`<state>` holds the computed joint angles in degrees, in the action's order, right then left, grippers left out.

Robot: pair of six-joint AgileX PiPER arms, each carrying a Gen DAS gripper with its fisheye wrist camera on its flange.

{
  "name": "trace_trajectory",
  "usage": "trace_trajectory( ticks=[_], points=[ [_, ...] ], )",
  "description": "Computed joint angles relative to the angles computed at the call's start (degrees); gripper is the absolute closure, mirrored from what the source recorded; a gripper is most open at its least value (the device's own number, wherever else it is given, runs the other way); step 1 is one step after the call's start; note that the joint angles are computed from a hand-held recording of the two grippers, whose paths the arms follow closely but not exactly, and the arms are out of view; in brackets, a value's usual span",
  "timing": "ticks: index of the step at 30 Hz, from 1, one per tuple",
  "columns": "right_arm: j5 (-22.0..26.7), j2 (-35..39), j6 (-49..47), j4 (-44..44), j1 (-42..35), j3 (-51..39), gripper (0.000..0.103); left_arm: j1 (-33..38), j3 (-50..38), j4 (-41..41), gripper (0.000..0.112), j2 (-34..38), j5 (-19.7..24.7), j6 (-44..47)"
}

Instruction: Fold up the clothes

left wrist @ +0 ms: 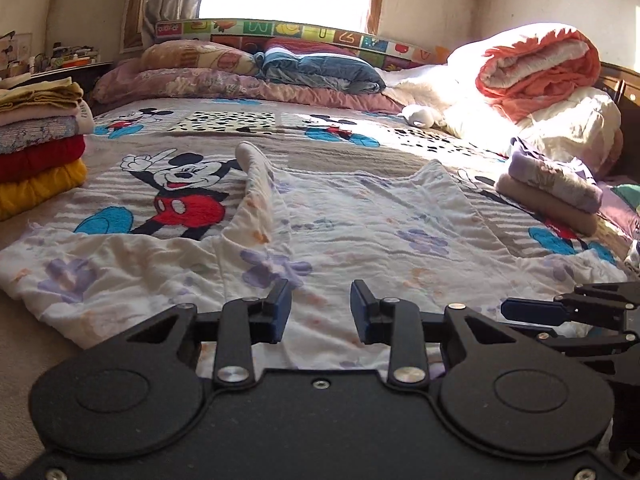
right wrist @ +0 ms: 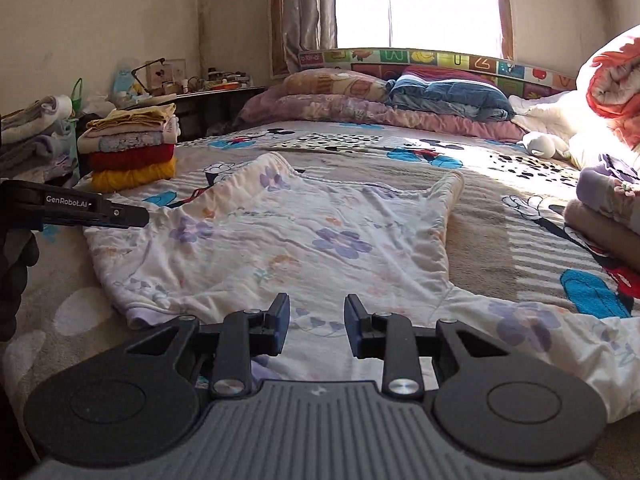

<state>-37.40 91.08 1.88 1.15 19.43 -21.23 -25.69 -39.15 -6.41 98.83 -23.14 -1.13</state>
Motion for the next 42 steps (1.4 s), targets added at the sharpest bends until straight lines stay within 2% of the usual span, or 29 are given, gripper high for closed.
trace_trajectory(
  ticks=[1,2,4,7,9,11,13,14,15,17,19,21,22,26,28,31,33,35,37,39,42],
  points=[
    [0.7,0.3,-0.3,0.1,0.2,0.0,0.073,-2.1,-0.8,-4.2,0.081,0.7,1.4,5.7],
    [1.5,0.4,0.0,-0.5,-0.1,0.3,0.073,-2.6,-0.4,-6.7,0.081,2.0,0.9,9.3],
    [3.0,0.8,0.5,-1.7,-0.8,0.8,0.072,-1.8,1.0,-5.7,0.081,2.8,0.2,9.6],
    [4.2,-0.9,4.1,-5.9,-4.3,2.9,0.072,2.7,3.8,7.4,0.074,0.8,-0.4,-2.1],
    [4.4,-2.6,9.6,-13.0,-8.5,4.7,0.073,5.4,5.1,16.0,0.074,-0.8,-0.6,-10.6],
    [6.4,-5.1,12.6,-16.6,-10.2,5.6,0.073,8.9,8.0,21.5,0.074,-3.8,-4.6,-18.4],
    [7.7,-7.2,12.5,-15.2,-9.5,6.3,0.073,11.8,10.0,18.5,0.074,-5.7,-8.7,-17.9],
    [7.0,-8.0,11.2,-13.2,-8.8,7.2,0.073,12.6,9.8,13.6,0.074,-6.3,-8.3,-14.7],
    [5.0,-8.3,11.2,-12.7,-8.7,8.3,0.071,13.7,9.2,9.6,0.074,-6.8,-7.7,-12.4],
    [2.0,-8.0,11.6,-12.3,-9.0,9.3,0.071,18.0,7.6,5.5,0.077,-6.1,-6.4,-14.9],
    [-0.6,-8.2,10.5,-9.5,-8.2,10.5,0.070,23.0,4.9,4.4,0.076,-4.9,-3.5,-18.8],
    [-1.4,-8.9,9.1,-6.9,-7.0,10.8,0.070,28.6,1.8,9.0,0.077,-3.3,0.2,-27.2],
    [-0.1,-9.6,7.5,-5.5,-6.2,10.1,0.070,31.5,0.1,14.5,0.076,-2.2,1.7,-32.9],
    [4.4,-10.0,-2.4,2.6,2.8,5.6,0.070,37.9,-4.1,32.5,0.076,2.2,1.1,-55.8],
    [7.5,-6.8,-7.9,8.5,9.3,-0.5,0.071,40.1,-6.1,42.6,0.076,4.4,-0.4,-67.3],
    [12.4,0.9,-9.7,10.6,14.9,-11.6,0.071,43.4,-9.1,53.8,0.076,7.9,-3.8,-81.8],
    [16.4,7.1,-13.1,13.1,17.3,-20.3,0.072,44.2,-11.2,56.5,0.077,10.1,-5.0,-84.3],
    [19.0,10.9,-15.9,16.3,18.9,-25.7,0.076,44.9,-13.4,59.1,0.106,11.7,-6.4,-85.3],
    [21.4,14.4,-17.1,17.8,19.6,-30.3,0.076,46.1,-12.6,55.3,0.106,11.0,-9.5,-79.8],
    [25.8,16.7,-18.8,17.6,19.4,-33.4,0.075,47.1,-12.2,55.5,0.106,10.8,-12.2,-78.5],
    [32.4,16.0,-17.7,12.7,18.3,-35.1,0.076,46.6,-14.0,59.0,0.106,12.0,-7.8,-80.7]
  ],
)
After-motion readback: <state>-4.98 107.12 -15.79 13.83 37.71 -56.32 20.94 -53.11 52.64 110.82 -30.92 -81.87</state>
